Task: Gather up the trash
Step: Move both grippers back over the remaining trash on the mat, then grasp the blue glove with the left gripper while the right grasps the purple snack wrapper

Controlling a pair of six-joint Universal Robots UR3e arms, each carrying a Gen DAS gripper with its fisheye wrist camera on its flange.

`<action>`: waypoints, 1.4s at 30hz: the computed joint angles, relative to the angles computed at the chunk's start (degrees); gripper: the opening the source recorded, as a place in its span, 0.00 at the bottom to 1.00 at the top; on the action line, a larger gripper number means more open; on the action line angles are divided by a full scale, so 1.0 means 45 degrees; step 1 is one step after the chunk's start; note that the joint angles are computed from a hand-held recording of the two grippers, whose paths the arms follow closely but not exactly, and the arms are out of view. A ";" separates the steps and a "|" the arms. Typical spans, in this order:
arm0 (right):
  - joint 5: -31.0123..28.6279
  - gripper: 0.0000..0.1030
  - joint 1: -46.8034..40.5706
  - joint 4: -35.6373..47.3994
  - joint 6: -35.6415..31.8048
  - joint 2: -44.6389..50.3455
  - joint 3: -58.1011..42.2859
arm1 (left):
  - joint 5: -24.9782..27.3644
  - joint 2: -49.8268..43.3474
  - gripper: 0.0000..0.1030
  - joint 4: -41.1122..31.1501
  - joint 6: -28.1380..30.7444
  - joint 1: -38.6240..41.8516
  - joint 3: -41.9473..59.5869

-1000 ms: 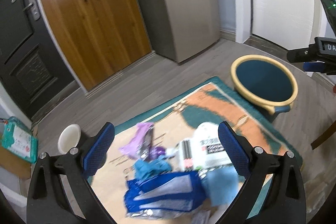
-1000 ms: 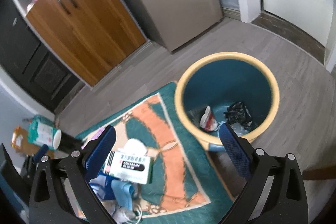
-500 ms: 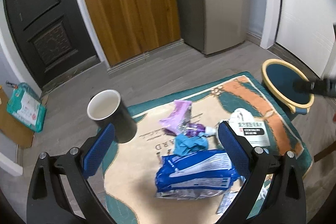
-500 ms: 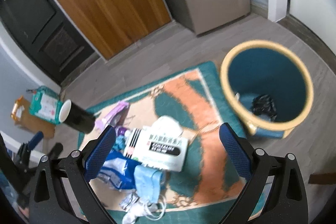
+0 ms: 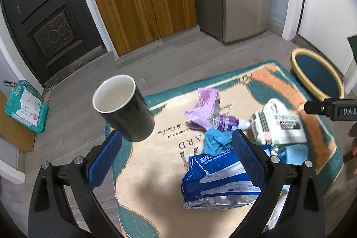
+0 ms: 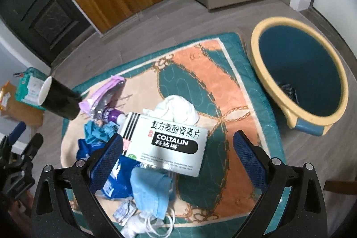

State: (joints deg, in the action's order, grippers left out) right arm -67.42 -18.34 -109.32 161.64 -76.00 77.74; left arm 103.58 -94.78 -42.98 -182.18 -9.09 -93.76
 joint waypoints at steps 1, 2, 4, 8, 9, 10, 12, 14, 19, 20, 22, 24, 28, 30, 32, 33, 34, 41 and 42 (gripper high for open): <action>-0.0119 0.95 0.0117 -0.0025 0.0102 0.0198 -0.0094 | 0.0116 -0.0248 0.94 -0.0068 0.0122 -0.0065 0.0149; -0.0178 0.95 0.0205 -0.0054 0.0169 0.0338 -0.0162 | 0.0131 -0.0396 0.94 -0.0098 0.0223 -0.0084 0.0241; -0.0235 0.95 0.0447 0.0024 0.0310 0.0805 -0.0524 | 0.0094 -0.0704 0.94 -0.0144 0.0402 -0.0097 0.0429; -0.0257 0.95 0.0967 0.0209 0.0955 0.1673 -0.1217 | -0.0022 -0.0889 0.94 -0.0024 0.0635 -0.0020 0.0391; -0.0313 0.95 0.1107 0.0221 0.1103 0.1839 -0.1349 | -0.0093 -0.0875 0.94 -0.0009 0.0670 0.0037 0.0338; -0.0411 0.95 0.1316 0.0143 0.1255 0.2010 -0.1455 | -0.0208 -0.0832 0.94 -0.0003 0.0716 0.0118 0.0261; -0.0477 0.95 0.1658 -0.0008 0.1361 0.2231 -0.1557 | -0.0337 -0.0746 0.94 0.0008 0.0780 0.0198 0.0156; -0.0517 0.95 0.2016 -0.0012 0.1447 0.2501 -0.1720 | -0.0518 -0.0593 0.94 0.0077 0.0848 0.0326 -0.0028; -0.1312 0.95 0.2723 -0.0525 0.1588 0.2979 -0.1930 | -0.0785 -0.0373 0.94 0.0124 0.0919 0.0630 -0.0340; -0.1571 0.95 0.2885 -0.0626 0.1511 0.3078 -0.2015 | -0.0848 -0.0348 0.94 0.0129 0.0916 0.0673 -0.0375; -0.2130 0.95 0.3188 -0.0765 0.1255 0.3199 -0.2114 | -0.0901 -0.0325 0.94 0.0172 0.0941 0.0712 -0.0431; -0.2740 0.95 0.3507 -0.0963 0.0831 0.3224 -0.2031 | -0.0875 -0.0363 0.94 0.0145 0.0966 0.0692 -0.0407; -0.2622 0.82 0.3311 -0.0686 0.0584 0.3101 -0.2079 | -0.0796 -0.0594 0.94 0.0053 0.1054 0.0519 -0.0179; -0.2142 0.72 0.2987 -0.0299 0.0524 0.2946 -0.2194 | -0.0809 -0.0726 0.94 0.0059 0.1121 0.0409 -0.0066; -0.1782 0.58 0.2675 0.0131 0.0343 0.2837 -0.2339 | -0.0744 -0.0895 0.94 0.0033 0.1147 0.0300 0.0065; -0.1591 0.47 0.2441 0.0485 0.0250 0.2838 -0.2471 | -0.0709 -0.1003 0.94 0.0008 0.1160 0.0253 0.0158; -0.1484 0.37 0.2251 0.0735 0.0218 0.2871 -0.2595 | -0.0642 -0.1162 0.94 -0.0032 0.1158 0.0177 0.0293; -0.0461 0.19 0.0886 0.1785 -0.0810 0.2756 -0.3188 | -0.0587 -0.2146 0.94 -0.0389 0.1028 -0.0171 0.1206; -0.0444 0.25 0.0813 0.1863 -0.0958 0.2745 -0.3202 | -0.0687 -0.2354 0.94 -0.0475 0.0975 -0.0215 0.1382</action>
State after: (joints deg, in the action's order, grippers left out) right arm -69.42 -14.68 -100.93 157.33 -63.64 63.33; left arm 100.49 -105.38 -45.12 -177.80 -10.06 -87.54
